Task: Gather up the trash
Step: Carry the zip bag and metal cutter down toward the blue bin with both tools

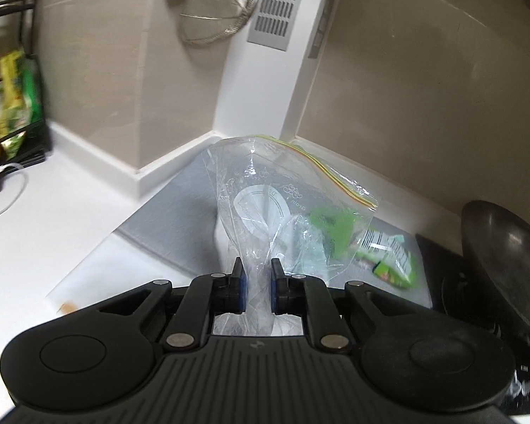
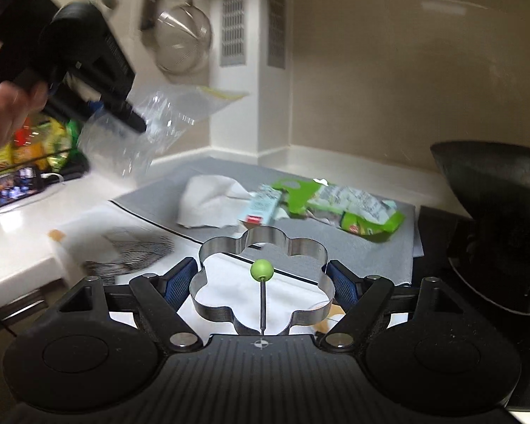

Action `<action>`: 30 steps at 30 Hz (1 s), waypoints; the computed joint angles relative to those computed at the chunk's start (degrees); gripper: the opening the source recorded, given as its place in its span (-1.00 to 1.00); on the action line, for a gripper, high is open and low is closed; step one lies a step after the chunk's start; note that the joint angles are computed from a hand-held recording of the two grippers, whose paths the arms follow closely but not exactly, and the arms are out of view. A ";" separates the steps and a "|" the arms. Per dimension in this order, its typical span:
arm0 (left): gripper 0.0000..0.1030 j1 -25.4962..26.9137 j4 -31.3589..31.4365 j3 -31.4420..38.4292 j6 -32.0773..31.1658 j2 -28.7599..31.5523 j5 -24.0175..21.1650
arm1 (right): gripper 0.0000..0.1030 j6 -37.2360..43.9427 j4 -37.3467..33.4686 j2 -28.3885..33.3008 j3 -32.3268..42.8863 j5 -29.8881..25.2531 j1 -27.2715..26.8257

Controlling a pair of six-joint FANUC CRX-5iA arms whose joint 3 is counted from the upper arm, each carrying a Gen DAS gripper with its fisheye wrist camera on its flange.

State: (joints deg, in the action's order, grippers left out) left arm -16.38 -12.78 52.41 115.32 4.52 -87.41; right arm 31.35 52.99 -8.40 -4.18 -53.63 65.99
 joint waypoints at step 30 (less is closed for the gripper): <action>-0.75 -16.31 -12.89 -31.27 10.27 -27.35 -15.65 | 0.58 3.65 -7.07 -11.44 -5.56 -9.95 21.81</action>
